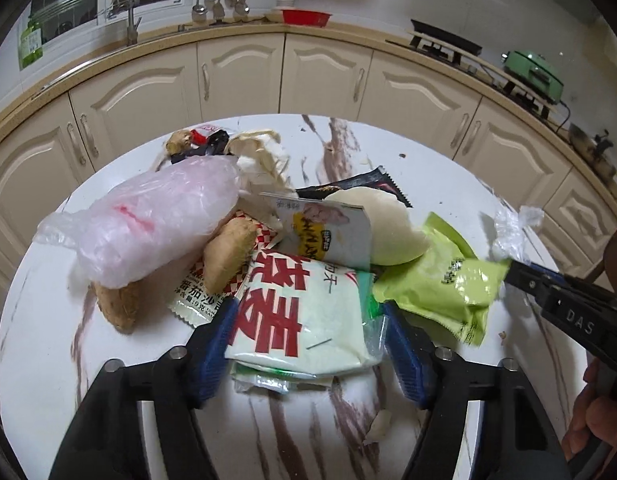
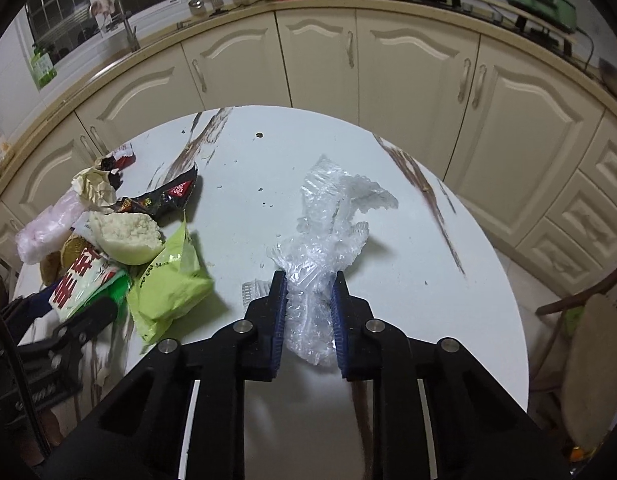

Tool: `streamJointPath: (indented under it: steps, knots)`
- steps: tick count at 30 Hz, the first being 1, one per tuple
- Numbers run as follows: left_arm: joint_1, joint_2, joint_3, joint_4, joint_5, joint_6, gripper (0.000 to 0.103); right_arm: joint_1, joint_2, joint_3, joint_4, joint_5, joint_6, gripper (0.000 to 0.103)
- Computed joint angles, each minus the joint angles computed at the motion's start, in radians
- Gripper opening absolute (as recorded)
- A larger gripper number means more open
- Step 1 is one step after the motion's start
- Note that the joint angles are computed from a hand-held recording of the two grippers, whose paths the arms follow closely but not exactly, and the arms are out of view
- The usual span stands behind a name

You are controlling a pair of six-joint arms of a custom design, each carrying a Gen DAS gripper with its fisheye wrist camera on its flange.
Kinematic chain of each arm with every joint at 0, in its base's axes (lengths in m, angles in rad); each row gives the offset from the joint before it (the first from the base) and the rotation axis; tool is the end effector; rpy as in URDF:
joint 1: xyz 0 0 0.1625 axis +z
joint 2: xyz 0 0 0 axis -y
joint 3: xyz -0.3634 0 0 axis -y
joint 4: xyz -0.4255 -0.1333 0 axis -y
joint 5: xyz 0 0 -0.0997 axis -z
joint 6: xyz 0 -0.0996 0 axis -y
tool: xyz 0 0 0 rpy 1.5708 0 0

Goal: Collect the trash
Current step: 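Grasp the clear plastic bag with the right gripper while the left gripper grasps the red-and-white packet, then carry the clear bag and red-and-white packet over the blue bin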

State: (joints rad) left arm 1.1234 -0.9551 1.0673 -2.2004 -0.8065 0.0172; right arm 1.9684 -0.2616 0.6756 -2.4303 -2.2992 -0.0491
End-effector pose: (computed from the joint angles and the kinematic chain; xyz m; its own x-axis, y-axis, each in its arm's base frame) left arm -0.1443 -0.7681 0.3984 -0.7923 0.0172 -0.6099 0.3897 0.7834 -0.4842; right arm 0.3958 -0.7694 0.0612 -0.7810 -0.0653 0.6211 -0.3882 0.8298 -0.4009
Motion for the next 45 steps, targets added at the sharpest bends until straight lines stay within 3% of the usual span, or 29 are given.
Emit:
streamJointPath:
  steps: [7, 21, 35, 45]
  knots:
    - [0.018, -0.043, 0.054, -0.030, -0.054, -0.005, 0.063, -0.003, -0.100, 0.160, -0.062, 0.055, 0.026, 0.018]
    - [-0.063, -0.276, 0.340, -0.132, -0.010, 0.020, 0.063, 0.026, -0.287, 0.459, -0.206, 0.151, 0.059, 0.018]
    - [-0.199, -0.389, 0.468, -0.229, -0.010, 0.102, 0.063, 0.101, -0.417, 0.613, -0.383, 0.122, -0.019, 0.018]
    - [-0.283, -0.350, 0.472, -0.243, -0.131, 0.136, 0.063, 0.122, -0.584, 0.785, -0.546, 0.019, -0.039, 0.018]
